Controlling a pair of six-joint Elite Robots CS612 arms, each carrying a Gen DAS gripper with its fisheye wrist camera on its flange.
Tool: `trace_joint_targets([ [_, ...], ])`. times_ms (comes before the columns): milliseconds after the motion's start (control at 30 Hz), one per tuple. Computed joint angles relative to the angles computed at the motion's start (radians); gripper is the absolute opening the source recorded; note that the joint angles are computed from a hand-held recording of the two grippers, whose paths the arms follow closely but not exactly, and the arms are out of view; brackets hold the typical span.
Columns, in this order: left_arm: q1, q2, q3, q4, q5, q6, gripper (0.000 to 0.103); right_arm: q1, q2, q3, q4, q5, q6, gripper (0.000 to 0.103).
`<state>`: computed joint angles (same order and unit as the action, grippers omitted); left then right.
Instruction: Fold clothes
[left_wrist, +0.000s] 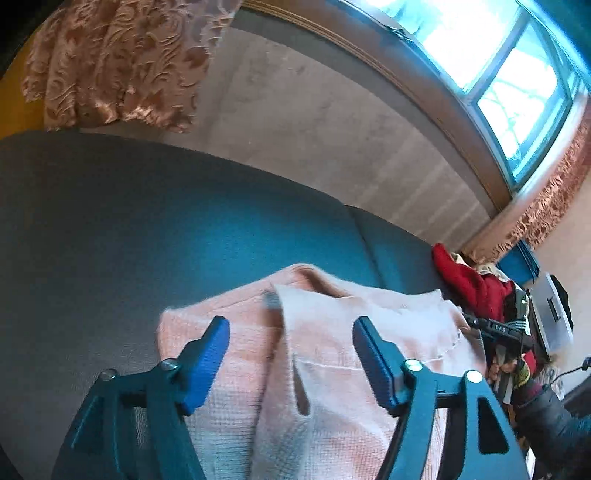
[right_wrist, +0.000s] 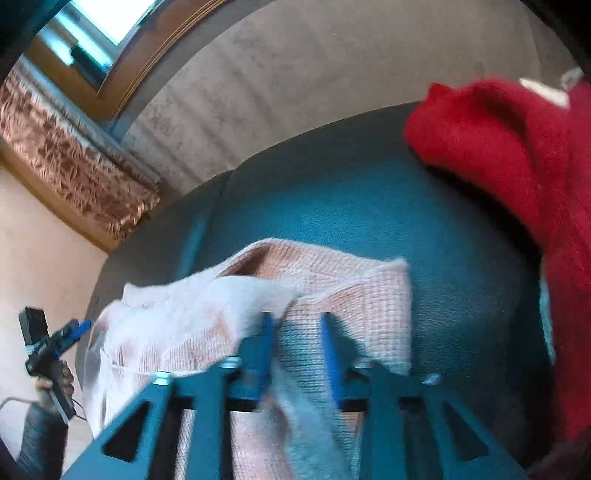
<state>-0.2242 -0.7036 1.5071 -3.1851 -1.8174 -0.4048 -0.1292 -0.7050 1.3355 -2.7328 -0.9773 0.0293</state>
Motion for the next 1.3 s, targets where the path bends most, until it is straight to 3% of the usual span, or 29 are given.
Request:
trace_joint_targets([
  [133, -0.025, -0.002, -0.047, 0.212, 0.063, 0.123, 0.071, 0.002, 0.002, 0.011, -0.029, 0.011, -0.003, 0.042],
  [167, -0.034, 0.001, -0.062, 0.264, 0.085, 0.155, 0.062, 0.004, 0.002, 0.014, -0.034, 0.007, -0.01, 0.043],
  [200, -0.04, 0.005, -0.07, 0.286, 0.11, 0.162, 0.052, 0.012, 0.003, 0.007, -0.026, -0.015, -0.03, 0.043],
  [233, -0.045, 0.008, -0.077, 0.299, 0.135, 0.16, 0.021, 0.021, 0.005, 0.0, -0.018, -0.038, -0.05, 0.042],
  [267, -0.051, 0.011, -0.083, 0.312, 0.16, 0.158, 0.0, 0.028, 0.001, -0.004, -0.006, -0.072, -0.079, 0.04],
  [300, -0.053, 0.01, -0.079, 0.289, 0.167, 0.149, 0.002, 0.036, -0.003, -0.008, 0.005, -0.107, -0.108, 0.027],
  [333, -0.054, 0.008, -0.071, 0.255, 0.167, 0.136, 0.002, 0.043, -0.006, -0.012, 0.015, -0.142, -0.136, 0.005],
  [367, -0.054, 0.006, -0.063, 0.22, 0.168, 0.124, 0.001, 0.051, -0.008, -0.016, 0.024, -0.177, -0.164, 0.002],
  [433, -0.053, -0.005, -0.036, 0.124, 0.169, 0.094, 0.001, 0.056, -0.018, -0.011, -0.006, -0.198, -0.171, 0.002],
  [533, -0.051, -0.016, -0.009, 0.023, 0.191, 0.055, 0.001, 0.051, -0.032, 0.003, -0.079, -0.171, -0.148, 0.001],
  [667, -0.047, -0.014, 0.01, -0.025, 0.21, 0.011, 0.001, 0.05, -0.036, 0.004, -0.133, -0.16, -0.12, 0.0],
  [733, -0.052, -0.015, 0.015, -0.001, 0.219, 0.023, 0.001, 0.046, -0.033, 0.004, -0.142, -0.143, -0.094, 0.001],
  [800, -0.058, -0.011, 0.011, 0.036, 0.228, 0.036, 0.001, 0.039, -0.03, 0.003, -0.12, -0.106, -0.077, 0.004],
  [867, -0.059, 0.0, -0.007, 0.052, 0.232, 0.033, 0.001, 0.032, -0.029, -0.005, -0.059, -0.083, -0.089, 0.022],
  [900, -0.057, 0.007, -0.015, 0.05, 0.232, 0.028, 0.001, 0.037, -0.026, -0.013, -0.037, -0.104, -0.109, 0.041],
  [933, -0.057, 0.007, -0.015, 0.043, 0.232, 0.028, 0.001, 0.042, -0.024, -0.021, -0.017, -0.125, -0.128, 0.054],
  [1033, -0.056, 0.001, -0.007, 0.015, 0.234, 0.033, 0.001, 0.051, -0.005, -0.07, 0.121, -0.13, -0.212, 0.056],
  [1067, -0.056, -0.002, -0.004, 0.006, 0.235, 0.035, 0.001, 0.059, 0.0, -0.086, 0.168, -0.162, -0.241, 0.053],
  [1100, -0.056, -0.004, -0.001, -0.003, 0.236, 0.037, 0.001, 0.067, 0.001, -0.088, 0.183, -0.195, -0.28, 0.028],
  [1133, -0.057, -0.008, 0.005, -0.022, 0.24, 0.04, 0.001, 0.073, -0.005, -0.077, 0.172, -0.21, -0.307, 0.014],
  [1200, -0.06, -0.017, 0.019, -0.067, 0.252, 0.047, 0.001, 0.079, -0.017, -0.052, 0.129, -0.235, -0.339, 0.008],
  [1300, -0.065, -0.03, 0.038, -0.134, 0.268, 0.058, 0.001, 0.075, -0.044, -0.002, -0.039, -0.255, -0.294, 0.003],
])
